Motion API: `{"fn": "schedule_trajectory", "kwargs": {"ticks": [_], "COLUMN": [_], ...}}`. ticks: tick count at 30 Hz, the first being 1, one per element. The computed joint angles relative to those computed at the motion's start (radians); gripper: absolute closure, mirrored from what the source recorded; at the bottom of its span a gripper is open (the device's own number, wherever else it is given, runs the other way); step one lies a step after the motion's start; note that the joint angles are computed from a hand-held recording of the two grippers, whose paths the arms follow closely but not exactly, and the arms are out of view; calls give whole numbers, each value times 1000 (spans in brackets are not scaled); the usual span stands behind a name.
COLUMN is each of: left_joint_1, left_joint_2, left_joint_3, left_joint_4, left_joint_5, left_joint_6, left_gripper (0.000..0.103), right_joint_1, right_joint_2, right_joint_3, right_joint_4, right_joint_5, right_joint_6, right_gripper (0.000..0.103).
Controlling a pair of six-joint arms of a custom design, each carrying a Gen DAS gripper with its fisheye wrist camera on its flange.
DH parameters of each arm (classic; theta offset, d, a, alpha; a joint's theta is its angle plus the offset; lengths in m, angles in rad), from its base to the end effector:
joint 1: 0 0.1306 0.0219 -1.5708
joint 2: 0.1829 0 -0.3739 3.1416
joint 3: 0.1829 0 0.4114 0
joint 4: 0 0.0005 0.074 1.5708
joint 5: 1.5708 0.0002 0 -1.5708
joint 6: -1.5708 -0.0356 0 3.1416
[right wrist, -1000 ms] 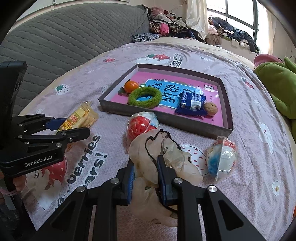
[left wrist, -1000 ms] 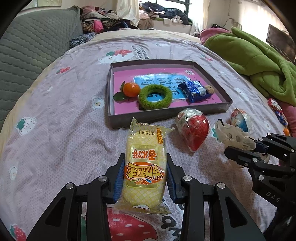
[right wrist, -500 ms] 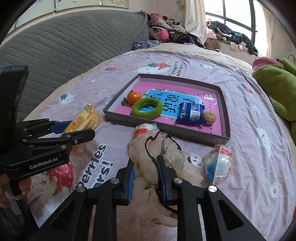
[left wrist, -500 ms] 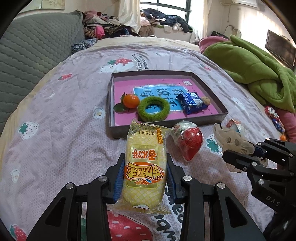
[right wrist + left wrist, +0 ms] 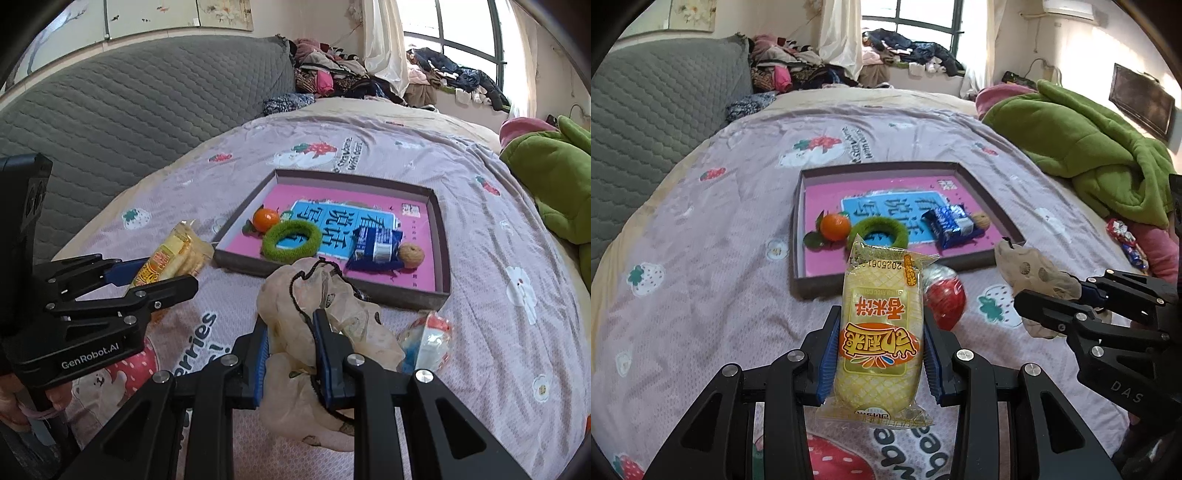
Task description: Organize objects
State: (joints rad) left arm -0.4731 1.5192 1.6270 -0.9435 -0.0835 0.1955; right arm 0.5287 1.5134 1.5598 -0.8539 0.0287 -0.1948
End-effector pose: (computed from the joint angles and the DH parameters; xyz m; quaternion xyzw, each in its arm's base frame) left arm 0.4935 -0.2498 0.4642 0.1142 0.9255 -0.0810 0.3519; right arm 0.4802 0.2788 0.4413 -0.1489 0.9159 0.1193 0.3530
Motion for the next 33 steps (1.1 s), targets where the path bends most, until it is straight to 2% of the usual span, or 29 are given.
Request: {"fn": "schedule_trajectory", "kwargs": {"ticks": [11,19,33], "left_joint_1": [-4,-6,-2], "left_joint_2": [43,66,91], "left_joint_3": [106,147,188], "left_joint_4": [-8,-13,-17], "left_joint_5": [-15,-9,-34], "left_joint_6": [-26,-13,36], "left_gripper": [63,63,63], "right_joint_1": [-21,-26,-47], "right_joint_2": [7,28,7], "right_joint_3": [65,116,111], "right_joint_4": [6,14,47], "right_joint_5": [4,12,28], "right_joint_6": [12,29,-18], "right_gripper": [80,80,80]}}
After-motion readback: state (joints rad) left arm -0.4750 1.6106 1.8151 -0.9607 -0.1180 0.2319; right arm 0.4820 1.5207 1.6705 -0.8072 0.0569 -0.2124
